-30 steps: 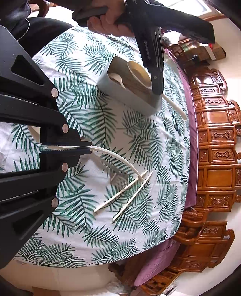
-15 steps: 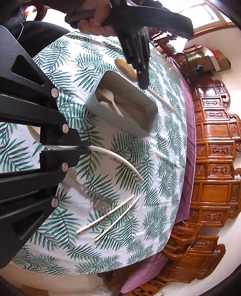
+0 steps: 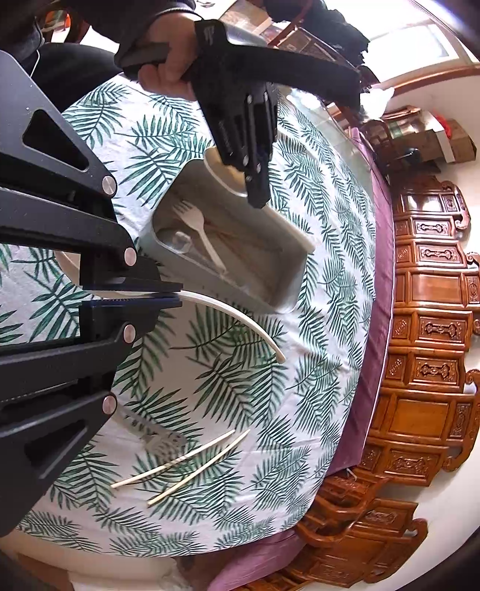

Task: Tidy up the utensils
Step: 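Carry the white spoon into the grey tray and open the left tool while the right tool carries its knife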

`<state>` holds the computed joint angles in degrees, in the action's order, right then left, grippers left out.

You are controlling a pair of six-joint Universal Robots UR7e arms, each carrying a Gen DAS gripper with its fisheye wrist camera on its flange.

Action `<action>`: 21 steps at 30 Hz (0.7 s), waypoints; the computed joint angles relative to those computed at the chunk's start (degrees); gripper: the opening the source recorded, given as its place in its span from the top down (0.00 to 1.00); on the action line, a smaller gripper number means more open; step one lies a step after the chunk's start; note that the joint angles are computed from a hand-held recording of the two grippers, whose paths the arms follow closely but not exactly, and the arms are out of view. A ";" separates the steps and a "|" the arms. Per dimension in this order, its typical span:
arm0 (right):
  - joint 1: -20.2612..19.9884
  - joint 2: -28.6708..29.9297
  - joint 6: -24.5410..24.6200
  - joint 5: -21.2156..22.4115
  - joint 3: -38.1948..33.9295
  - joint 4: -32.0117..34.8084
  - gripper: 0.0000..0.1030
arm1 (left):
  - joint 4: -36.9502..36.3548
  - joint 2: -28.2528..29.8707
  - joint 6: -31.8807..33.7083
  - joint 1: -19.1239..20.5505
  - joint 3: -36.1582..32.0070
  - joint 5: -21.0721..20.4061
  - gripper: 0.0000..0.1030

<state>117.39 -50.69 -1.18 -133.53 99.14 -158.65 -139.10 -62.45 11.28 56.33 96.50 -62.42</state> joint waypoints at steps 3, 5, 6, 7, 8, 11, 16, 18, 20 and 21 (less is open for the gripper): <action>0.08 1.21 -0.62 0.30 -1.78 0.45 0.96 | -1.31 -0.11 0.99 0.09 0.41 -0.06 0.92; 0.07 1.95 -0.93 0.51 -2.81 0.91 0.96 | -1.48 -0.29 0.87 0.18 0.43 -0.19 0.91; 0.05 2.37 -1.17 0.58 -3.36 1.14 0.96 | -1.62 -0.41 0.98 0.21 0.47 -0.15 0.91; 0.03 2.66 -1.38 0.66 -3.73 1.29 0.96 | -1.91 -0.55 1.25 0.23 0.54 -0.03 0.90; -0.05 3.07 -1.66 0.79 -4.22 1.43 0.96 | -2.24 -0.90 1.47 0.18 0.78 0.17 0.87; -0.37 4.61 -2.17 1.35 -6.17 2.05 0.96 | -2.58 -1.74 1.97 0.08 1.17 0.76 0.84; -0.73 7.18 -3.50 2.55 -9.24 2.51 0.96 | -3.69 -4.20 2.73 0.01 2.20 2.36 0.83; -0.87 8.25 -3.73 3.04 -10.56 2.98 0.96 | -3.93 -5.24 2.75 -0.02 2.44 2.91 0.80; -1.04 9.62 -4.32 3.15 -12.09 3.41 0.96 | -4.34 -6.23 3.00 -0.07 2.79 3.50 0.76; -1.10 10.13 -4.49 3.12 -12.65 3.64 0.96 | -4.39 -6.80 3.07 -0.13 2.87 3.97 0.76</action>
